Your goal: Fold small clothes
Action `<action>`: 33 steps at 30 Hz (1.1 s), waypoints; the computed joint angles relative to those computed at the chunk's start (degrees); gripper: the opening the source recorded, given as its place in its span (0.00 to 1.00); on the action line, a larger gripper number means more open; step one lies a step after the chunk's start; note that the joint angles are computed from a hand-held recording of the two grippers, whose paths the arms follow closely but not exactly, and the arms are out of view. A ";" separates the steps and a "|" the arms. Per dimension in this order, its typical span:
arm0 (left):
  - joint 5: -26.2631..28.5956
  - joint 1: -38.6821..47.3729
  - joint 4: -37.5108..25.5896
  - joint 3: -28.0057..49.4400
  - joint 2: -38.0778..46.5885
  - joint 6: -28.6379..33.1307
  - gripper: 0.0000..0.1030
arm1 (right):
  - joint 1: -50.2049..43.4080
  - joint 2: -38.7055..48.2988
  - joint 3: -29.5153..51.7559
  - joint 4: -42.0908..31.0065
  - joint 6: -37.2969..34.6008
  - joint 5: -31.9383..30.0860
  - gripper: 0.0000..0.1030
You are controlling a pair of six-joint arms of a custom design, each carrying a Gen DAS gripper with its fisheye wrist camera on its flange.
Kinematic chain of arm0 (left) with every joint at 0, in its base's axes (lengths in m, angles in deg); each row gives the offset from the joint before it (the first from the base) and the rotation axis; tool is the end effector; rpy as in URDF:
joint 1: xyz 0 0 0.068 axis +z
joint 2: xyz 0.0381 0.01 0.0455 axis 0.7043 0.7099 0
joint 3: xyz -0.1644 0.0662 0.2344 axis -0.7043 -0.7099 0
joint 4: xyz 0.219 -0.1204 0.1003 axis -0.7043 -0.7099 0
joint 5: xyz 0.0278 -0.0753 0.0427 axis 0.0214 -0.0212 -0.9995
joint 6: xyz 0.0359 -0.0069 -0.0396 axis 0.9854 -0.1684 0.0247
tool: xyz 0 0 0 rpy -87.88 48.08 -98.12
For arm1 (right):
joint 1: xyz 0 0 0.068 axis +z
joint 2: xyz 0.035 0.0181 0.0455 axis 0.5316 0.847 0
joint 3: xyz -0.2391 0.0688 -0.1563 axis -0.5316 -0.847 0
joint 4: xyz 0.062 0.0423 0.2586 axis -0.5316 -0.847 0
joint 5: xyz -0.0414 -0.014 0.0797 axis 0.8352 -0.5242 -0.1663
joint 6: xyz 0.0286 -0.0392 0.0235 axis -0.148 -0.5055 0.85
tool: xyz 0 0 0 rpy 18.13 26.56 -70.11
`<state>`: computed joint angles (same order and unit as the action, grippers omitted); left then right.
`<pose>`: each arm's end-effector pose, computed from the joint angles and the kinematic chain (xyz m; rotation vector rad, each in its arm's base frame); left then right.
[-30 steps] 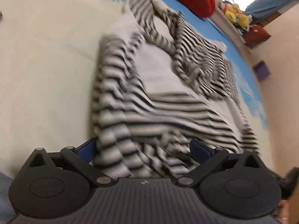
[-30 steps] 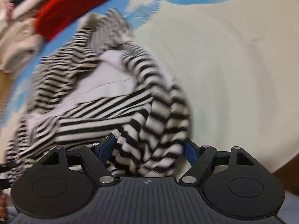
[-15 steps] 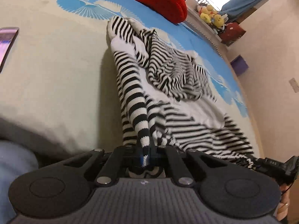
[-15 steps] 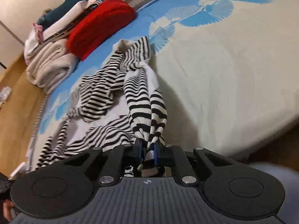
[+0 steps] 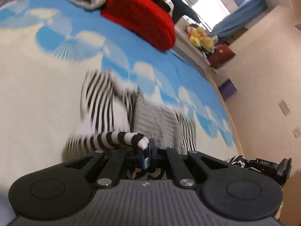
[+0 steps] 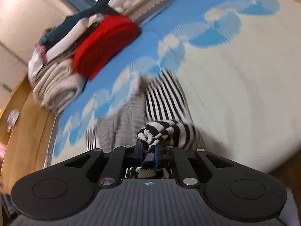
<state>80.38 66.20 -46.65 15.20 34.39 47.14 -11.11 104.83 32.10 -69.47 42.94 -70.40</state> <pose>0.3078 0.0936 0.3259 -0.0890 2.4081 -0.8406 0.1861 -0.1435 0.3435 0.7407 2.2781 0.6097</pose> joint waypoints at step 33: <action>-15.79 -16.47 40.21 12.96 33.60 -10.72 0.04 | 29.32 34.25 -1.65 56.45 -8.17 34.54 0.11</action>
